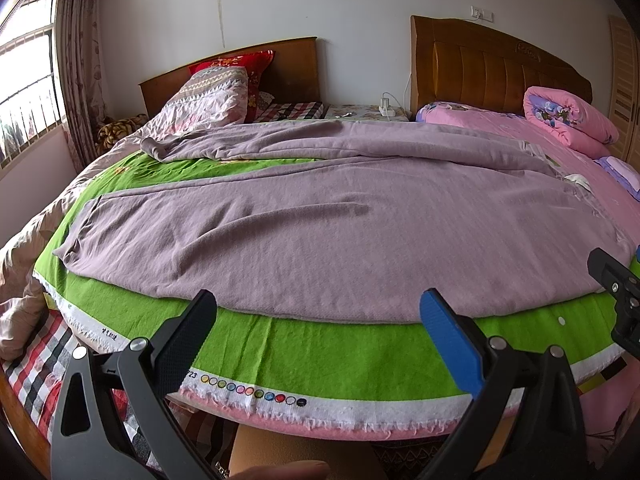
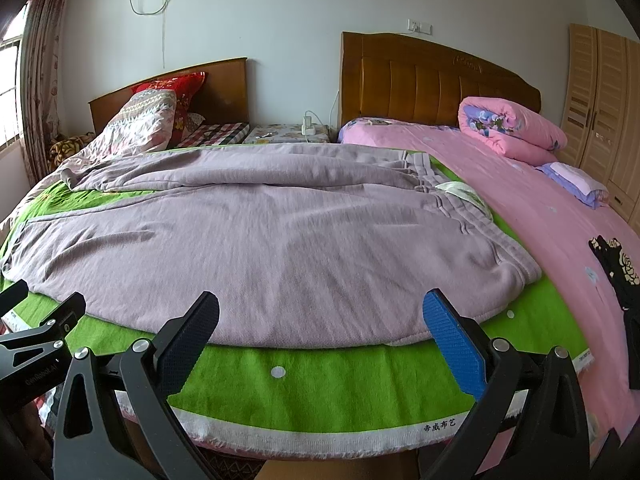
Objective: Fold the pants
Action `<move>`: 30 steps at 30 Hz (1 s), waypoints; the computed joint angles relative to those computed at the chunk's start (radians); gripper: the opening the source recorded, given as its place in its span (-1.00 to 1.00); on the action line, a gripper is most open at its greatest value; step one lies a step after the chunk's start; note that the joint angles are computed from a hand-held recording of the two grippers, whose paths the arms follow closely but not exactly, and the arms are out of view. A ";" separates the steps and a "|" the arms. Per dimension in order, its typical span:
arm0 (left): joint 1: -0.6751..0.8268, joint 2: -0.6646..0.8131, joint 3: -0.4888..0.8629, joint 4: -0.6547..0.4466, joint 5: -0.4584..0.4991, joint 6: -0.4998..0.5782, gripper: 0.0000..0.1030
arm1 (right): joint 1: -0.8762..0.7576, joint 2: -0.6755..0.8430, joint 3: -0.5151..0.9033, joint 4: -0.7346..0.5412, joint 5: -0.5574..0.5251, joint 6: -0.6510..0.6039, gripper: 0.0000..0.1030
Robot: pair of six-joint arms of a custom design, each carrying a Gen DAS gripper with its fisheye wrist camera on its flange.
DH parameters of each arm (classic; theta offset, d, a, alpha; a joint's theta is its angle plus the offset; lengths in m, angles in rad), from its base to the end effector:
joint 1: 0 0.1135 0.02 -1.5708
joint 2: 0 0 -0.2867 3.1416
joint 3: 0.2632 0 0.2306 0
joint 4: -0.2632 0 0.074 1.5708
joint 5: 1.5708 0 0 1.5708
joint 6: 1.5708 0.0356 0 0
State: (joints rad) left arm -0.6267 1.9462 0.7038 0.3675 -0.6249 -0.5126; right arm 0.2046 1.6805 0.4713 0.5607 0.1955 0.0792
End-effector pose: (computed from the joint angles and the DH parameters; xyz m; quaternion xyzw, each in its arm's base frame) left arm 0.2711 -0.1706 0.1099 -0.0536 0.8991 0.0683 0.4291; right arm 0.2688 0.0487 0.1457 -0.0125 0.8922 -0.0239 0.4508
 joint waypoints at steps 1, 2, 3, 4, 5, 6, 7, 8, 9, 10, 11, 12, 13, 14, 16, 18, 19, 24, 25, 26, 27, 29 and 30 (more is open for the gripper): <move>0.002 -0.001 -0.004 0.002 0.002 -0.001 0.97 | 0.000 0.003 0.001 0.001 0.000 0.000 0.91; 0.003 -0.001 -0.010 0.009 0.002 0.000 0.97 | 0.000 0.004 0.000 0.002 0.001 -0.002 0.91; 0.003 -0.001 -0.010 0.009 0.001 0.000 0.97 | 0.002 0.006 -0.001 0.004 0.004 -0.002 0.91; 0.004 0.000 -0.014 0.012 0.000 -0.002 0.97 | 0.001 0.007 -0.001 0.006 0.004 -0.004 0.91; 0.007 0.002 -0.018 0.017 0.001 -0.002 0.97 | 0.003 0.009 -0.001 0.007 0.006 -0.004 0.91; 0.013 0.010 -0.020 0.025 0.005 0.001 0.97 | 0.005 0.014 0.000 0.007 0.008 -0.006 0.91; 0.016 0.010 -0.020 0.024 0.006 0.003 0.97 | 0.008 0.019 0.002 0.006 0.011 -0.006 0.91; 0.018 0.010 -0.022 0.026 0.004 0.006 0.97 | 0.009 0.023 0.005 0.004 0.012 -0.006 0.91; 0.021 0.010 -0.024 0.030 0.002 0.008 0.97 | 0.010 0.028 0.009 0.002 0.014 -0.008 0.91; 0.026 0.011 -0.018 0.028 0.004 0.012 0.97 | 0.009 0.031 0.010 0.004 0.015 -0.011 0.91; 0.031 0.012 -0.005 0.016 0.006 0.016 0.97 | 0.010 0.033 0.013 0.003 0.017 -0.012 0.91; 0.035 0.013 -0.001 0.014 0.007 0.020 0.97 | 0.006 0.039 0.019 0.001 0.018 -0.017 0.91; 0.041 0.015 0.005 0.010 0.010 0.024 0.97 | 0.004 0.047 0.027 -0.002 0.021 -0.018 0.91; 0.045 0.016 0.011 0.006 0.013 0.028 0.97 | -0.001 0.054 0.035 -0.006 0.021 -0.016 0.91; 0.054 0.016 0.026 -0.005 0.019 0.036 0.97 | -0.016 0.069 0.058 -0.026 0.003 -0.004 0.91; 0.065 0.019 0.045 -0.021 0.031 0.040 0.97 | -0.020 0.079 0.082 -0.049 0.001 -0.002 0.91; 0.073 0.024 0.059 -0.034 0.042 0.043 0.97 | -0.020 0.085 0.091 -0.056 0.000 -0.001 0.91; 0.107 0.052 0.133 -0.097 0.072 0.047 0.97 | -0.027 0.114 0.149 -0.099 -0.021 0.001 0.91; 0.118 0.063 0.154 -0.115 0.083 0.049 0.97 | -0.034 0.121 0.161 -0.107 -0.034 0.004 0.91; 0.127 0.072 0.172 -0.131 0.093 0.051 0.97 | -0.039 0.129 0.174 -0.117 -0.042 0.006 0.91; 0.136 0.084 0.194 -0.151 0.103 0.051 0.97 | -0.045 0.141 0.193 -0.132 -0.046 0.008 0.91; 0.163 0.111 0.245 -0.196 0.144 0.058 0.97 | -0.062 0.159 0.227 -0.161 -0.069 0.011 0.91; 0.176 0.121 0.267 -0.213 0.165 0.064 0.97 | -0.072 0.170 0.250 -0.177 -0.085 0.014 0.91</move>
State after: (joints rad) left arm -0.4506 2.0676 0.9707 0.1546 -0.4596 -0.4484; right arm 0.1324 1.8506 0.7211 0.3842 0.1101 0.0937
